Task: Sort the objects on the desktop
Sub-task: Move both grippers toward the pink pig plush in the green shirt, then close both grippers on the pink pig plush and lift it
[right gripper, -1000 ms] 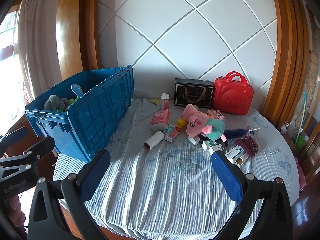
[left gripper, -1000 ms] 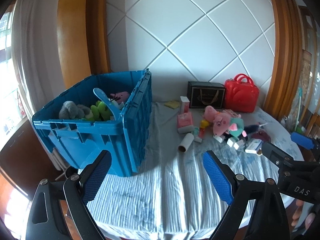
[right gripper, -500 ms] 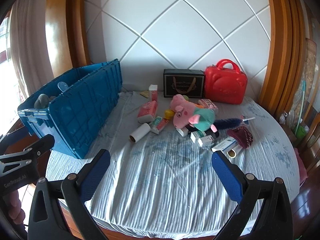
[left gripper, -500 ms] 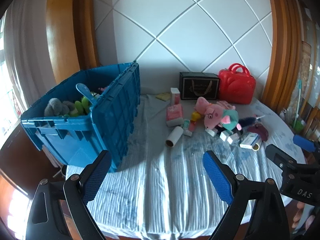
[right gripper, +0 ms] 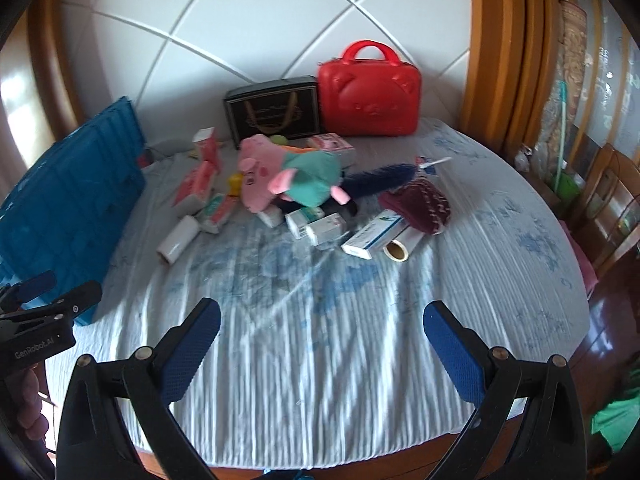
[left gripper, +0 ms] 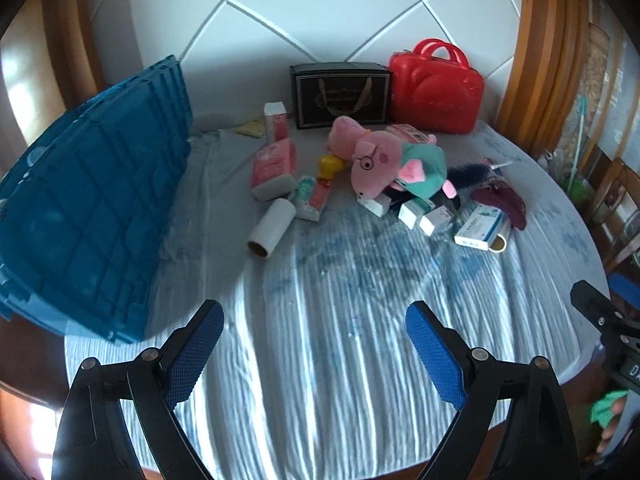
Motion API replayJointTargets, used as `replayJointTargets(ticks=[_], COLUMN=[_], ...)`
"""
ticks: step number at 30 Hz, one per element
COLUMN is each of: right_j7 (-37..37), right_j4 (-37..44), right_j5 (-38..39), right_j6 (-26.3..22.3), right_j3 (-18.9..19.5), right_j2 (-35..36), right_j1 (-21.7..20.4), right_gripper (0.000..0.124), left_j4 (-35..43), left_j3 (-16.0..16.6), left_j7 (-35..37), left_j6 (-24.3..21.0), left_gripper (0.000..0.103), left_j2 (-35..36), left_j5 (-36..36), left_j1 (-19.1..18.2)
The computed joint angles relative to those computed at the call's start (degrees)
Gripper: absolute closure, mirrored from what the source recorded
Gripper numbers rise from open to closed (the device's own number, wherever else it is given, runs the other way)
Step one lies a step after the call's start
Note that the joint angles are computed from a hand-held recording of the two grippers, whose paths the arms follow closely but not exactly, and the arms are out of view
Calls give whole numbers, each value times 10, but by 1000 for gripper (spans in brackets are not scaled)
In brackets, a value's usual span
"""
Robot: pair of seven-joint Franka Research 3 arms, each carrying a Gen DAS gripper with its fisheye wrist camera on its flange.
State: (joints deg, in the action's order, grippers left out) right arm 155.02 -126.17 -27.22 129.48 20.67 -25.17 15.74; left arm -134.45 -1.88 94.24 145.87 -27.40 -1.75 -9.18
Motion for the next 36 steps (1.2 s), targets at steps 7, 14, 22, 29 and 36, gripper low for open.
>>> replayJointTargets(ticks=[7,14,22,29,36], right_j7=[-12,-130,-359,-450,-499], right_j4=[16,-16,71,191,324], right_j5=[-27,82,219,268,286], right_j6=[0,122,170,161,103], right_j3=[-37,-121,-168,-185,-200], right_j2=[31,80,206,305,414], right_j1=[-30,-32,-34,-32,-25], right_gripper=[21,21,21,21,21], left_j4=[130,237,335,510,621], left_j3=[-24,-76,-83,-70,-70], left_j7=[14,-43,-168,-205,-110], left_j6=[-27,-89,-139,-165,-127], left_gripper=[10,10,10,10,10], left_j2=[162,292,380,482,584], left_j5=[-34,21,140,221,225], left_j1=[-10,-2,-11,-23,-29])
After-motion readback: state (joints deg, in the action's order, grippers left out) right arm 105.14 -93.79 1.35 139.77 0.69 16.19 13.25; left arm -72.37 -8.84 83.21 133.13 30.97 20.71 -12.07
